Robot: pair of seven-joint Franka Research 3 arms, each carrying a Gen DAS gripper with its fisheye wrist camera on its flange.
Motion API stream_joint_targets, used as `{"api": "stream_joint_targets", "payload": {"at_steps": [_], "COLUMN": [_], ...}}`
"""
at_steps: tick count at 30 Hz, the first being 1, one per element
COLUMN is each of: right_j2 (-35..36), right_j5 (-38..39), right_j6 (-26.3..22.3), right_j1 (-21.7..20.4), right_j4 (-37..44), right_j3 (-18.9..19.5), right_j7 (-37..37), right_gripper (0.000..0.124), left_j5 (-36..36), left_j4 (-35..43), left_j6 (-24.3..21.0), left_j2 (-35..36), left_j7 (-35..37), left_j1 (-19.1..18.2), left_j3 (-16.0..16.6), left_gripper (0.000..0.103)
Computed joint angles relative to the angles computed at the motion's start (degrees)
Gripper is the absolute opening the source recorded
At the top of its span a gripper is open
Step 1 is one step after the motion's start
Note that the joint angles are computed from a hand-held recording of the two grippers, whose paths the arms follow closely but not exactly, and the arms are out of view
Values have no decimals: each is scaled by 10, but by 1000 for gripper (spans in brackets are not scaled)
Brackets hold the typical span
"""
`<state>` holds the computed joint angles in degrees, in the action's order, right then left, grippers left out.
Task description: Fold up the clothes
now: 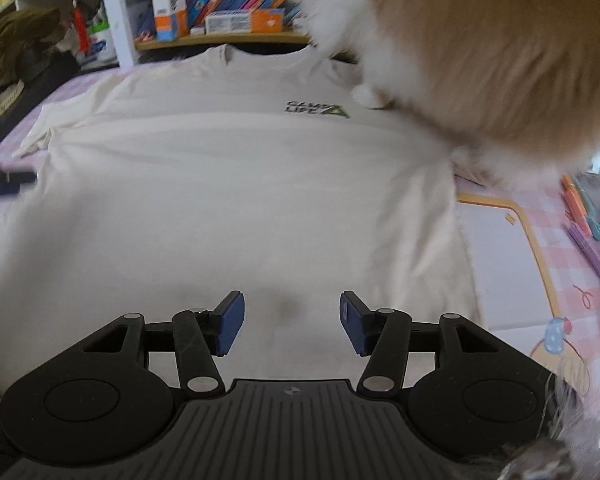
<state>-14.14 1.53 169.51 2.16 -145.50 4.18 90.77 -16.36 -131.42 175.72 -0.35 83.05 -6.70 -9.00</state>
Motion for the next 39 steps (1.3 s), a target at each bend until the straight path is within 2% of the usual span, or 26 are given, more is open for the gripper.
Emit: {"api": "stream_joint_targets", "payload": {"at_steps": [3,5,6,8,13,15,16,18,19,20,21,24,32,34,35,38,39], "right_j2": [-13,-19,-23,-34,-62,-68,-70,-69,-70,-72,-75,-95,-83,-91,-96,-110,-113], "right_j5": [50,65,68,67,50,61,70,96,119,143,167,224,261,275,288,330,346], "right_j6": [12,18,19,20,2,-12,-20,-37,-46,-54,-63,-70,-79,-70,-62,-40,-39], "right_j1": [30,26,19,0,-45,-39,-33,-17,0,14,26,42,11,19,29,63,76], "right_j4": [-18,-28,-32,-43,-70,-75,-75,-71,-69,-66,-63,-67,-66,-69,-71,-74,-72], "right_j3": [-36,-42,-42,-39,-41,-60,-71,-94,-112,-128,-142,-160,-135,-137,-143,-162,-171], "right_j7": [-50,-65,-67,-68,-86,-113,-129,-169,-199,-229,-260,-327,-377,-396,-413,-464,-482], "right_gripper": [53,53,52,50,45,44,41,21,19,7,2,1,1,3,9,41,44], "left_j5": [123,221,261,332,405,425,439,463,472,478,483,498,514,530,535,538,537], "left_j4": [-13,-21,-26,-34,-38,-31,-29,-24,-21,-17,-14,-4,11,14,16,21,24], "left_j6": [-40,-60,-64,-71,-109,-124,-129,-133,-135,-139,-143,-154,-189,-200,-206,-220,-223], "left_j2": [-20,-36,-43,-57,-73,-72,-72,-71,-69,-67,-66,-60,-58,-61,-61,-59,-57], "left_j7": [-118,-191,-223,-284,-362,-378,-390,-410,-418,-426,-433,-452,-476,-490,-495,-497,-491], "left_j1": [2,7,9,14,-3,-13,-17,-23,-26,-29,-32,-41,-59,-60,-61,-66,-69], "left_j3": [-8,-18,-23,-34,-51,-56,-59,-62,-63,-63,-63,-64,-63,-66,-67,-67,-67], "left_gripper": [49,51,54,70,72,77,78,78,78,79,78,79,79,82,84,88,88]}}
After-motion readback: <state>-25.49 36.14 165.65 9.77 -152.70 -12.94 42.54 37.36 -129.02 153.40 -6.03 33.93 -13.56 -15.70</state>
